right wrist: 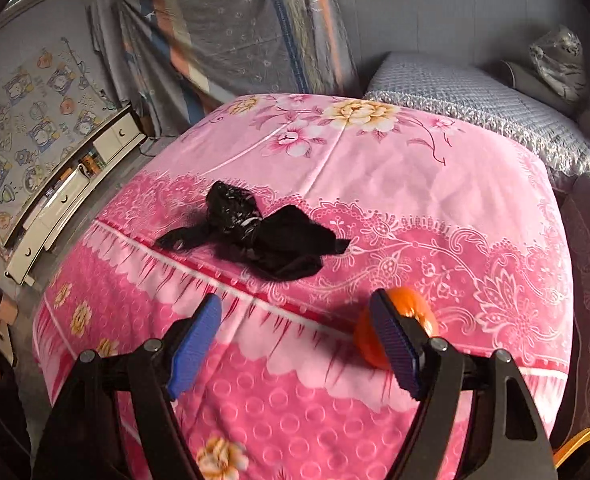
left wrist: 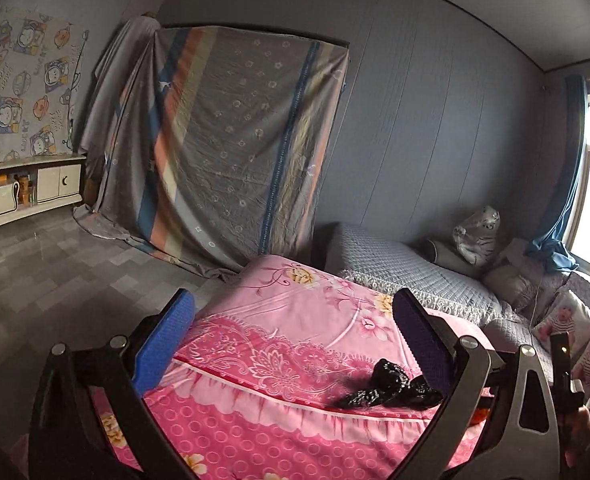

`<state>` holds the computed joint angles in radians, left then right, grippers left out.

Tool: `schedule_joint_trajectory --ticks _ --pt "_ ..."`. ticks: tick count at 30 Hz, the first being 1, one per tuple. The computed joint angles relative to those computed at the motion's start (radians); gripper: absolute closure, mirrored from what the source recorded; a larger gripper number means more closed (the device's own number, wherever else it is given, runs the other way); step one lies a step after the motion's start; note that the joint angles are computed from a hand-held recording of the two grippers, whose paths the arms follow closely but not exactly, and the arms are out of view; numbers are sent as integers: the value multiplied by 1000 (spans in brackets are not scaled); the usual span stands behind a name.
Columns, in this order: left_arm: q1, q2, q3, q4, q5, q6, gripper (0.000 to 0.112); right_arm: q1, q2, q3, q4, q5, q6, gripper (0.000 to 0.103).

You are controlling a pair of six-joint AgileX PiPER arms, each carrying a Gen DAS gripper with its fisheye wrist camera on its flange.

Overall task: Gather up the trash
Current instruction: 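Move both tools back to the bed and grasp the second black bag with the right tool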

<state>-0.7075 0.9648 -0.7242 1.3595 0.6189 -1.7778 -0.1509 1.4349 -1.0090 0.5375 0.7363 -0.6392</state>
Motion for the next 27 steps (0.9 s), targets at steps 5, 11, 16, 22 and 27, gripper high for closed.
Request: schedule_joint_trajectory --ticks 5,11,16,22,27 --pt "71 4 57 -84 -122 79 18 73 186 -139 -65 -46 180 30" --pt "67 88 60 -120 -192 108 18 156 304 -229 -175 -48 336 37" --pt "-17 168 10 -123 -144 124 18 182 287 -199 -166 -38 292 79" --pt "-175 281 -104 -152 -45 175 18 89 173 -107 58 20 18 99" --pt "-246 405 -229 -219 -66 266 18 -176 10 -30 278 210 -233 99"
